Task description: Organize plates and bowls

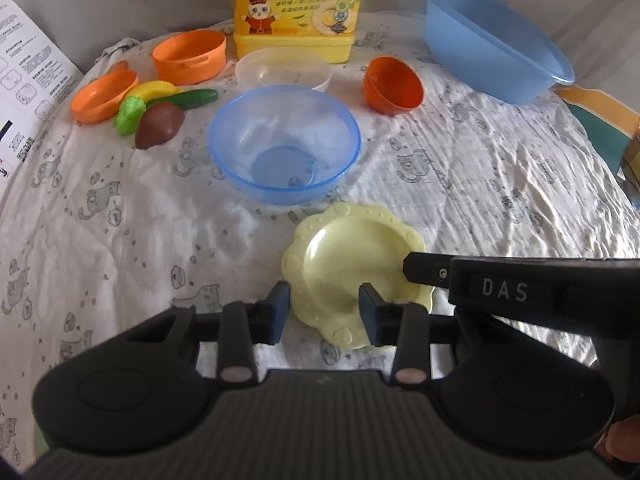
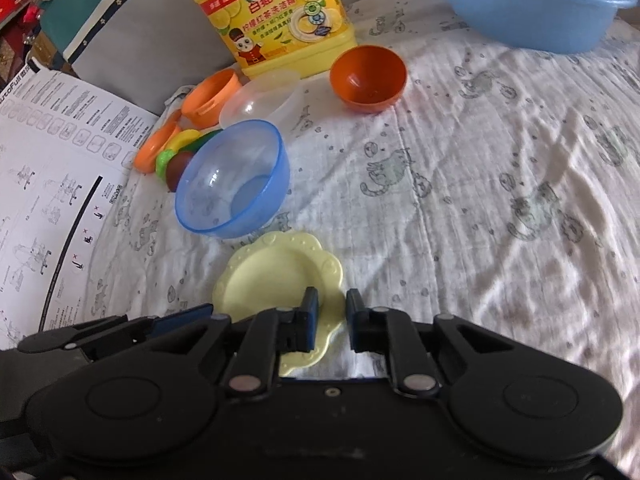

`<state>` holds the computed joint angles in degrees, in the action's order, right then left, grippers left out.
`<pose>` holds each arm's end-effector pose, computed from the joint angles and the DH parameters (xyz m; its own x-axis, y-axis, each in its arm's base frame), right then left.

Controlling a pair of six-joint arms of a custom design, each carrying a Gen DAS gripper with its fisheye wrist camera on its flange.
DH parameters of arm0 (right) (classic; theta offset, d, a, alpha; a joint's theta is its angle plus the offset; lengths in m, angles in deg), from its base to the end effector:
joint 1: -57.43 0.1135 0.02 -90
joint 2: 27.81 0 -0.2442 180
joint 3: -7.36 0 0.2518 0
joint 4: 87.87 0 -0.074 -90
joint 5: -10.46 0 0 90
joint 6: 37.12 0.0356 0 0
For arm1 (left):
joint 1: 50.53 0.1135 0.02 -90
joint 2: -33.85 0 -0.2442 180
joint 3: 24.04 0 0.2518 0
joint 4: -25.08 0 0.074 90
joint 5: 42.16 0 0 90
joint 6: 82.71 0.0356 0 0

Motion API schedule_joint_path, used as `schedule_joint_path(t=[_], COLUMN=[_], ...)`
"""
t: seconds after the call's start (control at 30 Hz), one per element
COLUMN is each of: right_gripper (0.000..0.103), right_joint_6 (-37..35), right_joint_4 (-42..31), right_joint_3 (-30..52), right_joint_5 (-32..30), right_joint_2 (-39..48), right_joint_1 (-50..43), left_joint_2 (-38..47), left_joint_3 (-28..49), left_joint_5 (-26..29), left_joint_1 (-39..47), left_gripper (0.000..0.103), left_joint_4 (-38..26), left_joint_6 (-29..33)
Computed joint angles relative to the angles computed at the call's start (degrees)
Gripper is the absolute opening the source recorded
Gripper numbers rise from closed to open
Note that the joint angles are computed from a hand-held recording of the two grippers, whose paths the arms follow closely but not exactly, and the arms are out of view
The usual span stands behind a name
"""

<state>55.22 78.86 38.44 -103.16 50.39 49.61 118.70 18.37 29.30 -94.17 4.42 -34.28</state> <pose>0.1942 -0.0123 0.0753 -0.8635 0.1564 -0.4795 -0.0362 0.9290 0.3682 0.1762 -0.1524 0.0907 -0.8479 -0.0607 -0.5266 -0.0166 0.9960 -0.0881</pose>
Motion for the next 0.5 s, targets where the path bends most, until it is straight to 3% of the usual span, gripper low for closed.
schedule_joint_path(t=[0.5], right_gripper=[0.016], right_joint_6=[-4.2], right_joint_4=[-20.1], right_joint_3=[-2.2], right_joint_5=[-4.6], right_joint_2=[-22.1], right_joint_1=[-6.0], left_joint_2=[-12.6], left_joint_3=[-0.7], left_joint_5=[-6.1], left_joint_1=[-8.9], left_gripper=[0.036], left_joint_4=[-11.9], left_joint_6=[-8.2])
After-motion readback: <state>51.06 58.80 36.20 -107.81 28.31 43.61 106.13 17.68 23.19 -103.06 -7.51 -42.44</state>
